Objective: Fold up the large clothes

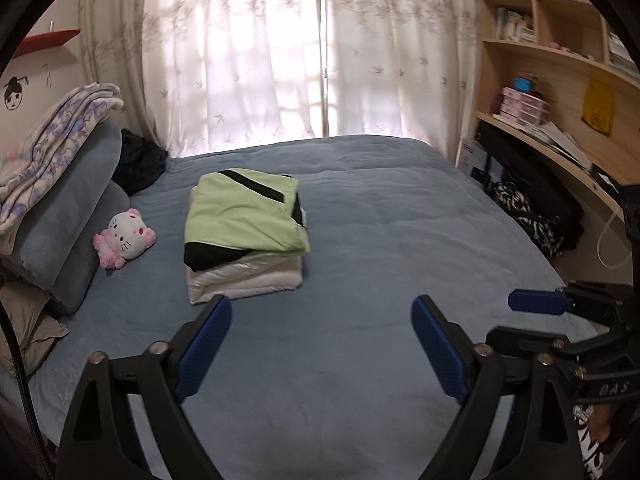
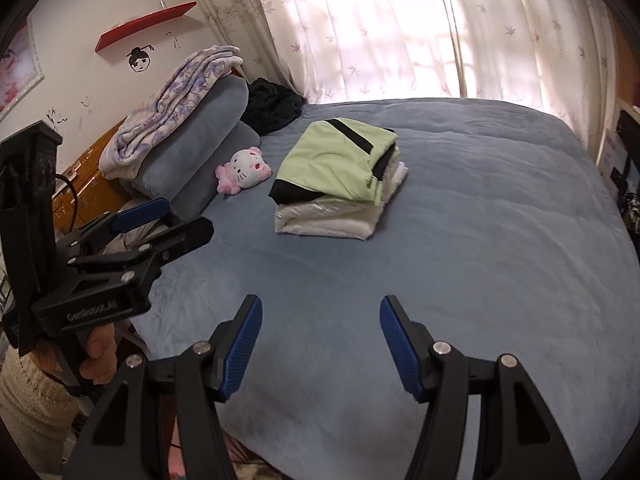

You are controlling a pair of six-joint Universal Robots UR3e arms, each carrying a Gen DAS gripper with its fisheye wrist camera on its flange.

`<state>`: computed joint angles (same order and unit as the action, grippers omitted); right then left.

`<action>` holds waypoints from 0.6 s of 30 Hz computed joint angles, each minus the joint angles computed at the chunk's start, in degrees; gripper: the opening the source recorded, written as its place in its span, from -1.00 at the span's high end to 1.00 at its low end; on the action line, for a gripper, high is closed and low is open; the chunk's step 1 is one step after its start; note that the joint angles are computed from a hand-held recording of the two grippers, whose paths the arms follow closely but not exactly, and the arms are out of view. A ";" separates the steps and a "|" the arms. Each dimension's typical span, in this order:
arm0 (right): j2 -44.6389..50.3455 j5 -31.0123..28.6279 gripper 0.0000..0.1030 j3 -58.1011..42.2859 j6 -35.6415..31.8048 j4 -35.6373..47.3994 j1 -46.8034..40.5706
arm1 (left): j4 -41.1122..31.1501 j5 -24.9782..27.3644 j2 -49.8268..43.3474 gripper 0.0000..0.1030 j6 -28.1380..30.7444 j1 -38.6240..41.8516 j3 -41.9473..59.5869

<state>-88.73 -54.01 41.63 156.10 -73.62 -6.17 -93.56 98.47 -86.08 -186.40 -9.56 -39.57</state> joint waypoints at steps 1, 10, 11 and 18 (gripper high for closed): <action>-2.77 0.01 -0.19 3.53 -1.11 -0.34 -1.71 | 1.39 2.23 0.94 -0.81 -1.53 -3.23 -2.31; -23.53 2.88 -0.19 34.24 -7.92 -5.29 -16.39 | 17.34 15.15 8.68 -0.83 -13.46 -19.86 -26.79; -24.97 3.06 -0.19 36.35 -8.47 -5.30 -17.50 | 18.81 15.84 9.42 -0.84 -14.71 -20.84 -29.56; -38.75 3.17 -0.56 56.32 -7.94 -12.42 -23.49 | 26.15 21.77 11.79 -0.93 -23.14 -26.17 -45.15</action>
